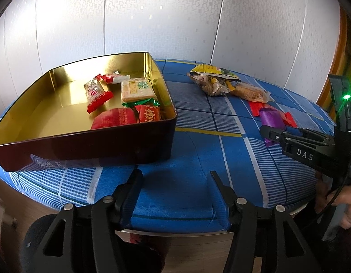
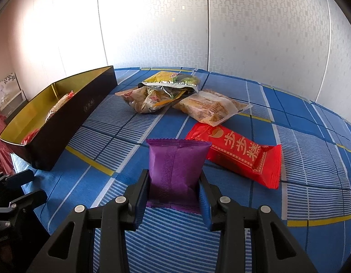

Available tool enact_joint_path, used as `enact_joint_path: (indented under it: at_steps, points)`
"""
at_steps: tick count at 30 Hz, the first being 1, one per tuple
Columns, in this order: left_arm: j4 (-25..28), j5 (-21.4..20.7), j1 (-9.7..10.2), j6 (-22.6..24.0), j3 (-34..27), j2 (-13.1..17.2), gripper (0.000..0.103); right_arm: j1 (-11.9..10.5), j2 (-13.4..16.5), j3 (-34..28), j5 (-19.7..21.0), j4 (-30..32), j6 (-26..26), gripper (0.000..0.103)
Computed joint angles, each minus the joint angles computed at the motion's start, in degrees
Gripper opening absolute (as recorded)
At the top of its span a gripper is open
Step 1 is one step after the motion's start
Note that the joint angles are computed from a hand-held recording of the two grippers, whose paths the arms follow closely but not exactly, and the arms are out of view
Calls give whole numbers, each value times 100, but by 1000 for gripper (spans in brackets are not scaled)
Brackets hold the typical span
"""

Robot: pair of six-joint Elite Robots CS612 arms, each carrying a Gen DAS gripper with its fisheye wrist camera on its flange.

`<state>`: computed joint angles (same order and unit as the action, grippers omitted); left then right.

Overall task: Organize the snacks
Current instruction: 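Carry the purple pack into the tin tray and open the right gripper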

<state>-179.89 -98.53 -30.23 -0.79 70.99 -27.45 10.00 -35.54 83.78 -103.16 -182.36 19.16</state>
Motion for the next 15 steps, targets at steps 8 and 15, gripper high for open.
enact_joint_path:
  at_steps: [8,15]
  points:
    - [-17,-151,34,-146,-6,5,59,20,-50,-75,-85,412,40,39]
    - [-40,-260,59,-276,-9,8,59,-25,-179,-282,428,869,-95,39]
